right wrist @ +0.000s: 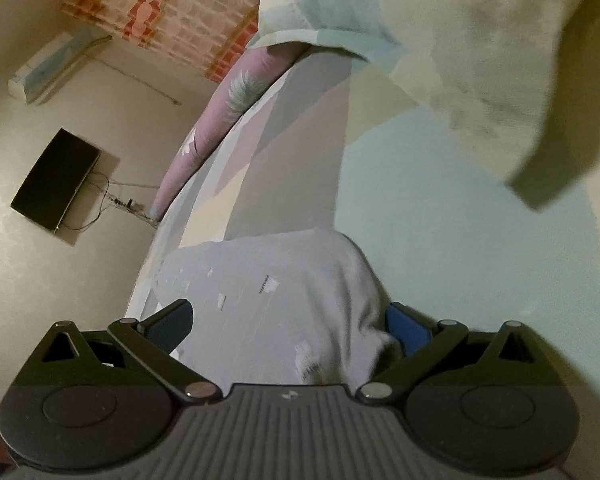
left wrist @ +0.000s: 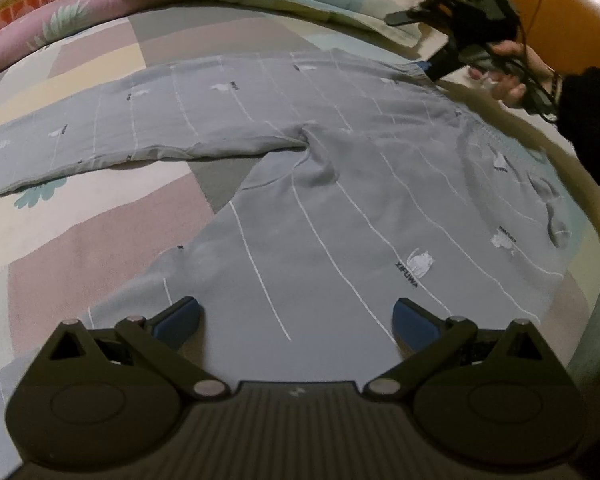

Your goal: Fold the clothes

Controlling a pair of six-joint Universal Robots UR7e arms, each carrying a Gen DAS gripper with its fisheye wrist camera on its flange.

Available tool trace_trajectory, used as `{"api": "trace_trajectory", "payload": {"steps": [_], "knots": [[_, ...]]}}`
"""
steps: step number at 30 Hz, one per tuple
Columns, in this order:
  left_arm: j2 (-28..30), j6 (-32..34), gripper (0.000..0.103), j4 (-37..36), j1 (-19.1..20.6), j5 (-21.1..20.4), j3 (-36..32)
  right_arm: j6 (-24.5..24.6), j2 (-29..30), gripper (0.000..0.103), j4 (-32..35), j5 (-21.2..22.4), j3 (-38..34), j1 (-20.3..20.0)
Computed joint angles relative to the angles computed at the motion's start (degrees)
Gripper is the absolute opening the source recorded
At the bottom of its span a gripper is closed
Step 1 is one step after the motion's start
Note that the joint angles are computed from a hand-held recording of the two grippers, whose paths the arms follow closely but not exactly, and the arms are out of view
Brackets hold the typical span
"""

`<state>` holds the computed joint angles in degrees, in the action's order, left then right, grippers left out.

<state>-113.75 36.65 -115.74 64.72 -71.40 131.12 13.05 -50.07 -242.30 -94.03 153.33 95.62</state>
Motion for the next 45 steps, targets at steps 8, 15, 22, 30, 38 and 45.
{"api": "trace_trajectory", "payload": {"steps": [8,15,22,30,38,45], "knots": [[0.3,1.0,0.102,-1.3,0.9,-1.0,0.2,0.9,-2.5,0.103,1.2,2.4,5.6,-0.1],[0.3,0.9,0.102,-1.8,0.9,-1.1,0.5,0.0,2.5,0.103,-4.4,4.5,2.1,-1.5],[0.5,1.2,0.102,-1.7,1.4,-1.6,0.2,-0.5,4.1,0.103,-5.5,5.9,2.9,-0.9],[0.7,1.2,0.102,-2.1,1.4,-1.6,0.2,-0.8,6.9,0.1,-9.8,3.0,0.6,-0.1],[0.8,1.6,0.102,-1.8,2.0,-1.8,-0.3,-2.3,8.9,0.07,-12.7,1.0,1.8,-0.3],[0.2,1.5,0.102,-2.3,1.0,-0.7,0.6,-1.8,8.8,0.058,-11.4,0.8,-0.6,-1.2]]}}
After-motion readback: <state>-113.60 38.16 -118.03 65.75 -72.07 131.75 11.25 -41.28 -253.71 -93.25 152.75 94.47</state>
